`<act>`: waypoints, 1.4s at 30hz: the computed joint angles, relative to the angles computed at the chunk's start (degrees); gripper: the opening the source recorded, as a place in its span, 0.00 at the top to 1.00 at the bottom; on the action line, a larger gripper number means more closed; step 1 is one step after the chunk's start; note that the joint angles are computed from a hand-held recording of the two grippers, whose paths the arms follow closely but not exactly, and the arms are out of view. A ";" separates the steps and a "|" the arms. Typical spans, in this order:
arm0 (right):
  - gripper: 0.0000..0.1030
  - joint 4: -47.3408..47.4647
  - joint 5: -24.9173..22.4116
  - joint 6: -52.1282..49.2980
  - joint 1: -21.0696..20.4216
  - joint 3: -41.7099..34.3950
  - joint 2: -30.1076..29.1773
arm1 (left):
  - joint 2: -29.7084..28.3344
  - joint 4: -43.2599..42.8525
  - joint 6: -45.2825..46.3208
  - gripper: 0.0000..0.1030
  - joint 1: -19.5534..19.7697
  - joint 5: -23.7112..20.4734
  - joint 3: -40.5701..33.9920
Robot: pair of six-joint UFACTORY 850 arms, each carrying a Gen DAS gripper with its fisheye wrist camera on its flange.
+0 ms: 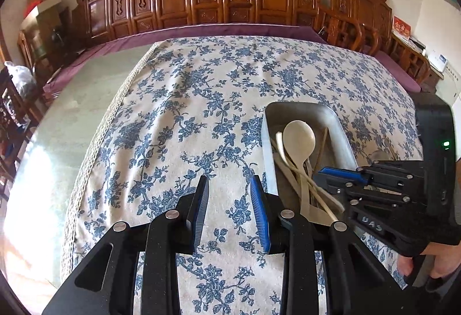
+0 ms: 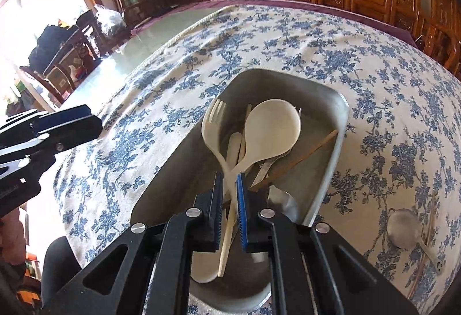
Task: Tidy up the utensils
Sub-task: 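Open the left gripper to drop the white spoon in the tray while the right drops the fork, then grasp the metal spoon by its handle with the right gripper and lift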
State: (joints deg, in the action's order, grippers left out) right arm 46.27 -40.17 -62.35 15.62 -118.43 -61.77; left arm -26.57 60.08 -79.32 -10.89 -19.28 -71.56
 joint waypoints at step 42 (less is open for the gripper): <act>0.84 -20.68 -6.45 1.59 -10.64 -22.93 -14.76 | -4.32 -6.68 4.64 0.68 -7.94 3.22 -5.54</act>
